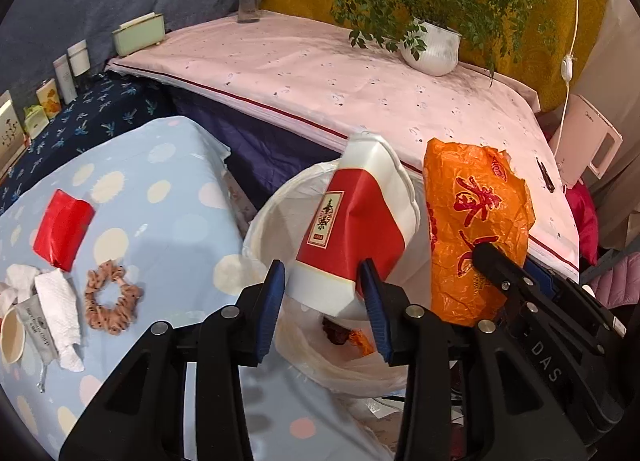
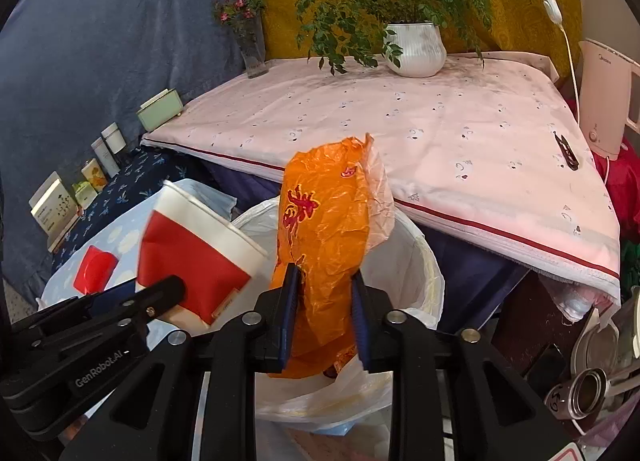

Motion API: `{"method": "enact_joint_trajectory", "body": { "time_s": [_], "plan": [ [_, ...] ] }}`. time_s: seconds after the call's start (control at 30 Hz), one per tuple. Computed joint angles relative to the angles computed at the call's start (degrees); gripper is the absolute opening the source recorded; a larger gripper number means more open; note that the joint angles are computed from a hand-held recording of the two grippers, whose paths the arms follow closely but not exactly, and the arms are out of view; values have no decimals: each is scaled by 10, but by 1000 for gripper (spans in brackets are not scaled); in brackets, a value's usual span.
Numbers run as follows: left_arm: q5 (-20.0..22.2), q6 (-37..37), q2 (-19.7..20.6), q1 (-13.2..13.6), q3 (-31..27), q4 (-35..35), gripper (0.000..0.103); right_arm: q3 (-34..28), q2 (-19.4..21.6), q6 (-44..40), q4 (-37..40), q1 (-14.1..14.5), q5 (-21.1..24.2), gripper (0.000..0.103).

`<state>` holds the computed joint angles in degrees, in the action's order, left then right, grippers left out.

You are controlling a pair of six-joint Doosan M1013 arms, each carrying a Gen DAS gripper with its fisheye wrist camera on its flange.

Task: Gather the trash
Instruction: 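Carry the orange printed bag toward the bin with the right tool while the left holds the paper bag, then open both tools over the bin, dropping the paper bag and orange bag, then grasp the red-and-white paper cup with the left tool while the right tool grasps the pink scrunchie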

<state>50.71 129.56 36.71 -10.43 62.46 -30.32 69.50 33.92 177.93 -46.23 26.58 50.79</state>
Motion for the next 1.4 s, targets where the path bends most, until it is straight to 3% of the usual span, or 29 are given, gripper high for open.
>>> {"method": "enact_joint_trajectory", "body": {
  "time_s": [0.17,0.27,0.33,0.37,0.97,1.2,1.4],
  "plan": [
    [-3,-16,6,-3,-4,10,38,-1,4,-2,-1,-2,-3,27],
    [-14,-16,4,-3,0,19,42,-6,7,-6,-3,-2,-3,38],
    [-28,-19,0,-2,5,23,54,-8,8,-10,-9,0,-3,46],
    [-37,-24,-2,-2,8,26,55,-11,10,-12,-13,2,2,49],
    [-59,-56,-14,30,14,35,61,-61,28,-48,-14,23,9,56],
    [-70,-89,-13,55,14,52,67,-113,56,-107,11,35,14,56],
    [-88,-123,-9,78,10,79,81,-165,86,-155,43,46,16,56]
  ]
}}
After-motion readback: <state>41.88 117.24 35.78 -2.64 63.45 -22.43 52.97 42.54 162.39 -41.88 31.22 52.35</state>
